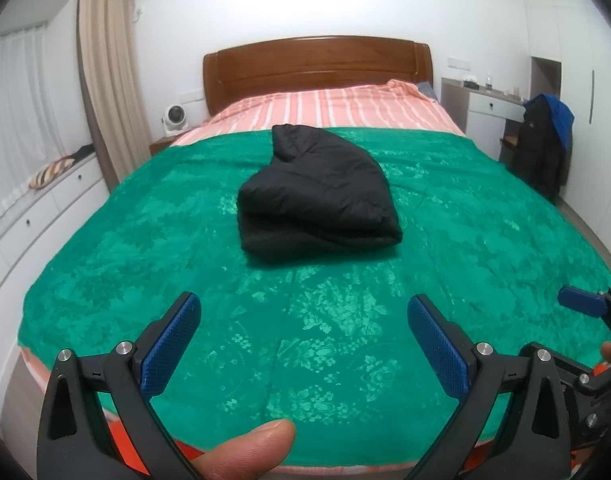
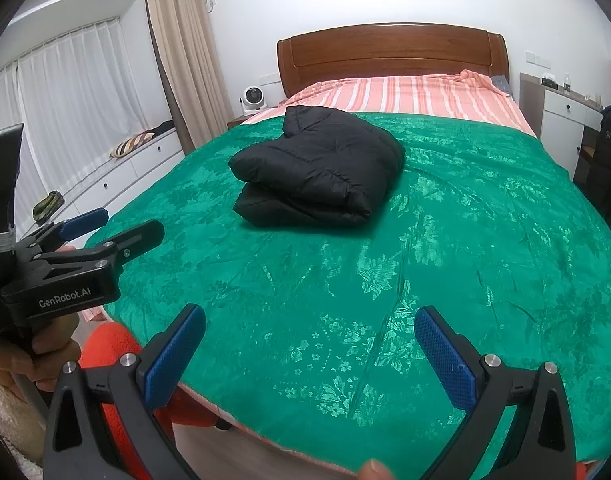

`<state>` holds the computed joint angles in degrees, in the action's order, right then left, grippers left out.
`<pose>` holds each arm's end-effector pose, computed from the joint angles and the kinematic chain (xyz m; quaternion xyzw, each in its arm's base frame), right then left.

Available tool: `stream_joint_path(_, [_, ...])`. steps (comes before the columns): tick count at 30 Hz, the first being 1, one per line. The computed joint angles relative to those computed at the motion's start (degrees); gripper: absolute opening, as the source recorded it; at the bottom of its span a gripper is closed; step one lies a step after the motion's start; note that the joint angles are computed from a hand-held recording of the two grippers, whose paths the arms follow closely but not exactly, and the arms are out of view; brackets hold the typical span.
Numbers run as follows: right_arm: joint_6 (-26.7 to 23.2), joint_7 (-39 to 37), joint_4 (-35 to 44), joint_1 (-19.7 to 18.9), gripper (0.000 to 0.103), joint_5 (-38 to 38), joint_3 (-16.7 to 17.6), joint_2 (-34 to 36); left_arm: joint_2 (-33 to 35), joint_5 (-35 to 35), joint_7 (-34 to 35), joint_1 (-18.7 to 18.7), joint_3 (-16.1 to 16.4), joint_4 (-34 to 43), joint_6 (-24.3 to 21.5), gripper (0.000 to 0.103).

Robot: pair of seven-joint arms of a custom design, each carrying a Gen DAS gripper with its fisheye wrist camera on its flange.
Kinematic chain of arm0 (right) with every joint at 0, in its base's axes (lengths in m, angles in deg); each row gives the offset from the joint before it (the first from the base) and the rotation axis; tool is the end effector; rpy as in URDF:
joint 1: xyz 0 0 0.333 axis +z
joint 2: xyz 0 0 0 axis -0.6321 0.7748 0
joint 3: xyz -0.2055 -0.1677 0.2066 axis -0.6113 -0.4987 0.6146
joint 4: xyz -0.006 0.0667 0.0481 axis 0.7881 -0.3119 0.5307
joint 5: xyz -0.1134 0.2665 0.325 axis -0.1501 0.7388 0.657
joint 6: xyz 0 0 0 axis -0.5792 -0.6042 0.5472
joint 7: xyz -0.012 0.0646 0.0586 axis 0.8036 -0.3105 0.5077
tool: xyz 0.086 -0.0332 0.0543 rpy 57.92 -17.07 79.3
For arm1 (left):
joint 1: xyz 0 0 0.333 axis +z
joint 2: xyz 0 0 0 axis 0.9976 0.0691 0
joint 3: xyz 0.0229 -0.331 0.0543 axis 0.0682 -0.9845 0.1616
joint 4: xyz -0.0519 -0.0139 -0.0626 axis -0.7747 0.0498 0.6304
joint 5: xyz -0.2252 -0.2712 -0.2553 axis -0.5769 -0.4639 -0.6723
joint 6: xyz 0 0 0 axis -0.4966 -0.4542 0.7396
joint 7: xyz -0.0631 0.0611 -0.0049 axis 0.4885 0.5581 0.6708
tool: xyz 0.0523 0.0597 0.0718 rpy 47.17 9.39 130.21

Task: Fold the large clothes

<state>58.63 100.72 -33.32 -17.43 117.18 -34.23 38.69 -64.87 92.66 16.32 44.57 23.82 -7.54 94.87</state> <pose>0.4995 0.2863 0.6497 -0.7965 0.4382 -0.0979 0.4050 0.4660 -0.5380 0.6220 -0.7123 0.5344 -0.2408 0.3860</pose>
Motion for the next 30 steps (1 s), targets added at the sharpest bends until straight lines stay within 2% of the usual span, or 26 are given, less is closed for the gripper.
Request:
stream_joint_path(11, [-1.39, 0.98, 0.72, -0.16, 0.103, 0.11, -0.14, -0.19, 0.45, 0.48, 1.62, -0.58, 0.07, 1.21, -0.35, 0.103])
stream_joint_path(19, [-1.82, 1.85, 1.29, -0.25, 0.103, -0.30, 0.04, -0.73, -0.57, -0.76, 1.41, -0.06, -0.11, 0.50, 1.02, 0.103])
stream_joint_path(30, [-1.83, 2.03, 1.51, -0.24, 0.103, -0.33, 0.09, -0.66, 0.14, -0.28, 2.57, -0.71, -0.05, 2.10, -0.54, 0.103])
